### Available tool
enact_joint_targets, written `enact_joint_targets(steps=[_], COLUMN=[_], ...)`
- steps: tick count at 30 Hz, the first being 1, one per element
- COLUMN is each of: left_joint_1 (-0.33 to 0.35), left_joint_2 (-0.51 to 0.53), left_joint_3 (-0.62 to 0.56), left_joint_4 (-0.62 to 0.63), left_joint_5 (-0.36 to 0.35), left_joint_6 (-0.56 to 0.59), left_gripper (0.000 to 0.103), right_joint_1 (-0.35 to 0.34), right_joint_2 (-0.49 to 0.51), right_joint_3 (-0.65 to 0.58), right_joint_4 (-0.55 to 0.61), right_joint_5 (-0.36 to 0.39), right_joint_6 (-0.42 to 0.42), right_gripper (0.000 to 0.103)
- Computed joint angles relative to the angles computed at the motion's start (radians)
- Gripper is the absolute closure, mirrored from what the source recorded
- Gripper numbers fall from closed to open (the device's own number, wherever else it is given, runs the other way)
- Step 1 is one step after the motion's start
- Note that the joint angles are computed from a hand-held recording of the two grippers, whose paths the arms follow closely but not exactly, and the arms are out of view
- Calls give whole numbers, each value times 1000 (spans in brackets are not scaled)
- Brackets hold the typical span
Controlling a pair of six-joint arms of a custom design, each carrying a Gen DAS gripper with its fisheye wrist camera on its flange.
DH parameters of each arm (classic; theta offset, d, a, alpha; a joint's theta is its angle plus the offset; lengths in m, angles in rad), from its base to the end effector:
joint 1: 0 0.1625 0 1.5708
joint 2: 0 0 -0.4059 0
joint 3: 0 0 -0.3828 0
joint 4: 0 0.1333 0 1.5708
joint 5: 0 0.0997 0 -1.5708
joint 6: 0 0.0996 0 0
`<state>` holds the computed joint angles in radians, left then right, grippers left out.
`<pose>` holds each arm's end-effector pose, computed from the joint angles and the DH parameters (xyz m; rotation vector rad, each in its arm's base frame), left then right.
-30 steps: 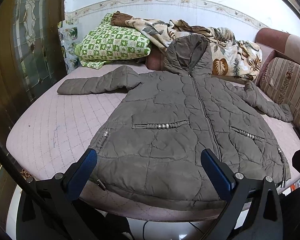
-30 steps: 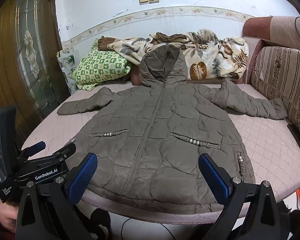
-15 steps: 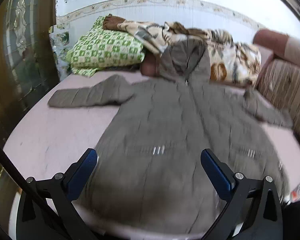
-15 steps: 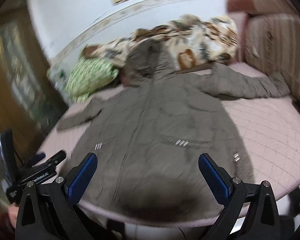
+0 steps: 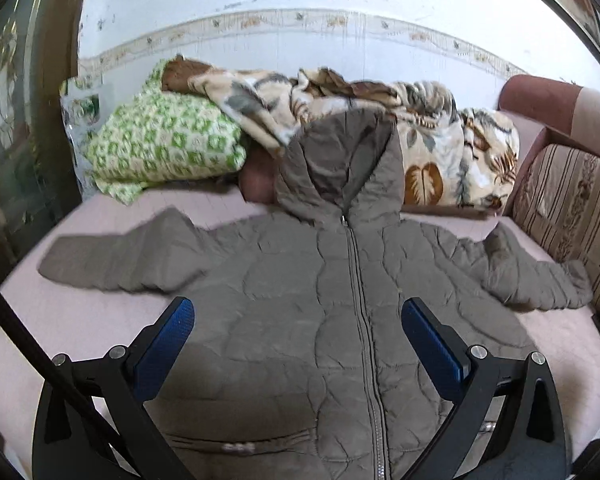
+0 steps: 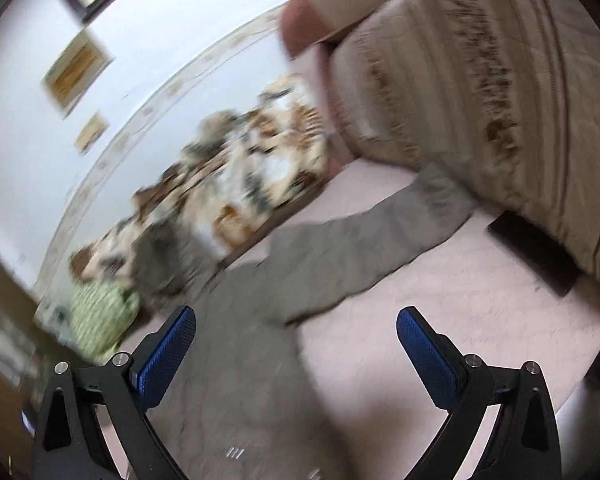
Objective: Fold large clothes
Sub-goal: 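Grasp the jacket sleeve cuff with the right gripper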
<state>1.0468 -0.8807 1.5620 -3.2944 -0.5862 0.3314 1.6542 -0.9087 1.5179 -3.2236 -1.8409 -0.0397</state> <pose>-0.1398 -0.6741 0.2927 0.2645 2.0387 -1.2240 0.1644 -0.6853 0.3015 -0.0417 -2.5380 1.4622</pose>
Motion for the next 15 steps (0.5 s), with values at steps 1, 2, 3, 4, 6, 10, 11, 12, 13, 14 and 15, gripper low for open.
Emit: enact_joint_targets(steps=[1, 2, 3, 4, 6, 10, 11, 12, 13, 14, 15], left_joint_1=[11, 20, 27, 31, 42, 58, 59, 62, 65, 68, 71], left_joint_2=[11, 29, 50, 59, 48, 29, 31, 33, 35, 35, 34], left_joint_3=[-3, -19, -40, -50, -50, -49, -50, -53, -58, -61, -64], left_joint_4=[3, 7, -1, -8, 11, 54, 51, 50, 61, 76, 95], left_joint_5=[-2, 10, 32, 38, 13, -24, -24, -23, -23, -26, -33], left_joint_6=[13, 40, 75, 89, 61, 13, 16, 19, 14, 4, -12], left_gripper=[0, 0, 0, 0, 0, 0, 0, 0, 0, 0, 0], right_joint_1=[-17, -26, -39, -55, -85, -130, -142, -153, -160, -165, -170], right_joint_2=[12, 27, 40, 56, 103, 191, 211, 231, 250, 275, 297], right_joint_3=[-34, -67, -100, -139, -228, -364, -397, -429, -462, -507, -544], right_joint_4=[14, 32, 57, 89, 148, 182, 193, 200, 212, 233, 246], right_joint_5=[-1, -16, -27, -27, -44, -86, -100, -106, -113, -135, -158], right_joint_6=[14, 30, 46, 61, 100, 147, 166, 182, 186, 187, 191], right_gripper=[8, 18, 23, 35, 47, 47, 47, 47, 47, 47, 47])
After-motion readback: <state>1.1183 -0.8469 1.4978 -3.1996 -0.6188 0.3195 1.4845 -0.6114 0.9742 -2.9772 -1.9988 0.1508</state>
